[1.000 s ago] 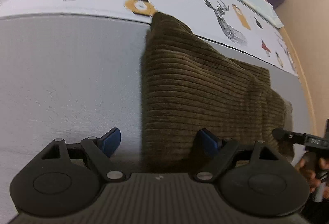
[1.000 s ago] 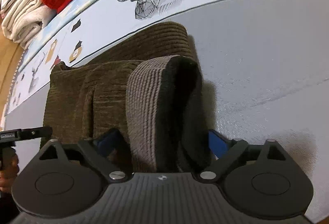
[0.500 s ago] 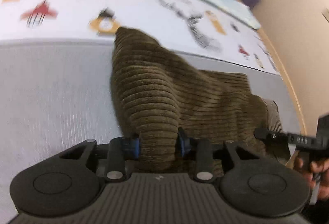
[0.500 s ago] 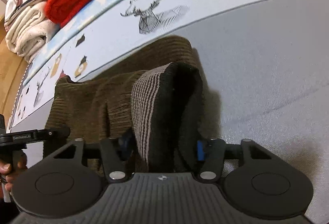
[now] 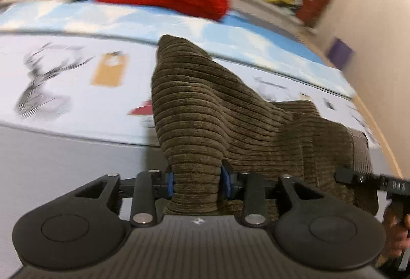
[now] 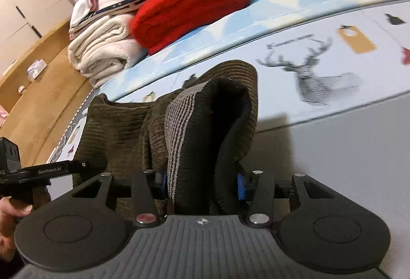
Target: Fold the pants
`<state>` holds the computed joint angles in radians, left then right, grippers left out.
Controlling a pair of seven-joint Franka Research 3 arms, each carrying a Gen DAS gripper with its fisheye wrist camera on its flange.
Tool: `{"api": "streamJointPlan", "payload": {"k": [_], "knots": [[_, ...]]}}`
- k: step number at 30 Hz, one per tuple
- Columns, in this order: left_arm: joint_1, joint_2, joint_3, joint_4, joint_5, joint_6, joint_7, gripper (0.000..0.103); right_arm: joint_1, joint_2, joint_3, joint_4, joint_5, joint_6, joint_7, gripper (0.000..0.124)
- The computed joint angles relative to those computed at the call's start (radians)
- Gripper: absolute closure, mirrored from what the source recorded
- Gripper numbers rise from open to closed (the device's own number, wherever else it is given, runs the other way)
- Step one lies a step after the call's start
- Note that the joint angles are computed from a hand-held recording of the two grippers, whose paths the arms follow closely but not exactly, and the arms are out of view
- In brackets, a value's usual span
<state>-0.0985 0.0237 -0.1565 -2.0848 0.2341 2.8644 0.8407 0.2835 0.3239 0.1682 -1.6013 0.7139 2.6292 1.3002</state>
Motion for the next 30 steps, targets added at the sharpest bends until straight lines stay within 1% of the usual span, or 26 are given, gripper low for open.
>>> {"api": "streamJointPlan", "payload": {"k": [1, 2, 3, 4, 5, 6, 8, 9, 10, 11, 12, 13, 14, 15, 16, 18, 19, 20, 21, 22, 23, 24, 26, 27, 29, 30], "knots": [[0.001, -0.001, 0.009, 0.007, 0.06, -0.046, -0.087, 0.052, 0.026, 0.037, -0.018, 0.043, -0.062, -0.023, 0.056, 0.068], [0.003, 0.0, 0.015, 0.02, 0.108, -0.106, -0.163, 0.051, 0.053, 0.071, -0.043, 0.086, -0.141, -0.058, 0.118, 0.066], [0.005, -0.008, 0.018, 0.018, 0.139, -0.139, -0.206, 0.051, 0.084, 0.102, -0.075, 0.124, -0.23, -0.088, 0.194, 0.067], [0.008, -0.026, 0.02, 0.004, 0.185, -0.145, -0.252, 0.052, 0.118, 0.114, -0.111, 0.139, -0.323, -0.1, 0.276, 0.067], [0.012, -0.044, 0.018, -0.006, 0.211, -0.146, -0.266, 0.051, 0.152, 0.111, -0.149, 0.133, -0.416, -0.09, 0.355, 0.067], [0.014, -0.064, 0.015, -0.022, 0.215, -0.133, -0.248, 0.051, 0.155, 0.094, -0.154, 0.11, -0.449, -0.06, 0.382, 0.067], [0.006, -0.098, 0.008, -0.054, 0.18, -0.098, -0.154, 0.052, 0.13, 0.055, -0.128, 0.062, -0.445, 0.002, 0.386, 0.068], [0.002, -0.108, 0.003, -0.065, 0.179, -0.099, -0.12, 0.052, 0.117, 0.035, -0.112, 0.036, -0.44, 0.033, 0.366, 0.068], [-0.003, -0.111, -0.003, -0.067, 0.175, -0.126, -0.085, 0.052, 0.094, 0.011, -0.083, 0.008, -0.415, 0.057, 0.311, 0.068], [-0.014, -0.096, -0.006, -0.05, 0.135, -0.188, -0.02, 0.052, 0.064, -0.006, -0.044, -0.013, -0.364, 0.06, 0.235, 0.068], [-0.026, -0.061, -0.01, -0.018, 0.083, -0.265, 0.035, 0.052, 0.041, -0.015, -0.016, -0.024, -0.315, 0.038, 0.166, 0.07], [-0.033, -0.028, -0.014, 0.009, 0.028, -0.343, 0.09, 0.051, 0.038, -0.005, -0.014, -0.007, -0.316, -0.031, 0.14, 0.071], [-0.036, -0.011, -0.017, 0.022, 0.033, -0.385, 0.092, 0.048, 0.066, 0.011, -0.048, 0.014, -0.386, -0.095, 0.183, 0.07], [-0.039, -0.018, -0.019, 0.013, 0.07, -0.376, 0.058, 0.048, 0.093, 0.023, -0.075, 0.023, -0.452, -0.132, 0.229, 0.066], [-0.043, -0.032, -0.022, 0.008, 0.103, -0.37, 0.034, 0.049, 0.096, 0.02, -0.082, 0.012, -0.459, -0.129, 0.25, 0.065], [-0.05, -0.082, -0.033, -0.024, 0.19, -0.344, -0.007, 0.048, 0.092, -0.005, -0.079, -0.018, -0.434, -0.084, 0.281, 0.066], [-0.052, -0.1, -0.037, -0.046, 0.213, -0.317, -0.014, 0.046, 0.084, -0.023, -0.068, -0.04, -0.413, -0.051, 0.263, 0.067], [-0.054, -0.11, -0.037, -0.062, 0.21, -0.291, -0.001, 0.039, 0.067, -0.044, -0.047, -0.064, -0.374, -0.025, 0.204, 0.068], [-0.061, -0.101, -0.037, -0.058, 0.175, -0.305, 0.04, 0.037, 0.065, -0.055, -0.043, -0.079, -0.373, -0.028, 0.167, 0.069], [-0.071, -0.065, -0.04, -0.027, 0.129, -0.375, 0.096, 0.034, 0.082, -0.054, -0.058, -0.075, -0.425, -0.058, 0.179, 0.07], [-0.078, -0.039, -0.046, -0.007, 0.129, -0.416, 0.106, 0.03, 0.107, -0.046, -0.085, -0.067, -0.515, -0.106, 0.215, 0.057], [-0.083, -0.03, -0.052, 0.001, 0.184, -0.433, 0.074, 0.028, 0.119, -0.043, -0.098, -0.065, -0.552, -0.123, 0.254, 0.049], [-0.094, -0.044, -0.058, 0.019, 0.25, -0.461, 0.022, 0.028, 0.122, -0.06, -0.099, -0.074, -0.556, -0.113, 0.31, 0.052], [-0.096, -0.074, -0.059, 0.002, 0.277, -0.448, -0.014, 0.027, 0.125, -0.082, -0.097, -0.089, -0.565, -0.098, 0.323, 0.054], [-0.095, -0.143, -0.067, -0.039, 0.332, -0.411, -0.091, 0.013, 0.13, -0.138, -0.095, -0.137, -0.599, -0.028, 0.332, 0.053], [-0.091, -0.169, -0.078, -0.048, 0.374, -0.404, -0.14, 0.012, 0.135, -0.162, -0.093, -0.158, -0.621, 0.002, 0.344, 0.052]]}}
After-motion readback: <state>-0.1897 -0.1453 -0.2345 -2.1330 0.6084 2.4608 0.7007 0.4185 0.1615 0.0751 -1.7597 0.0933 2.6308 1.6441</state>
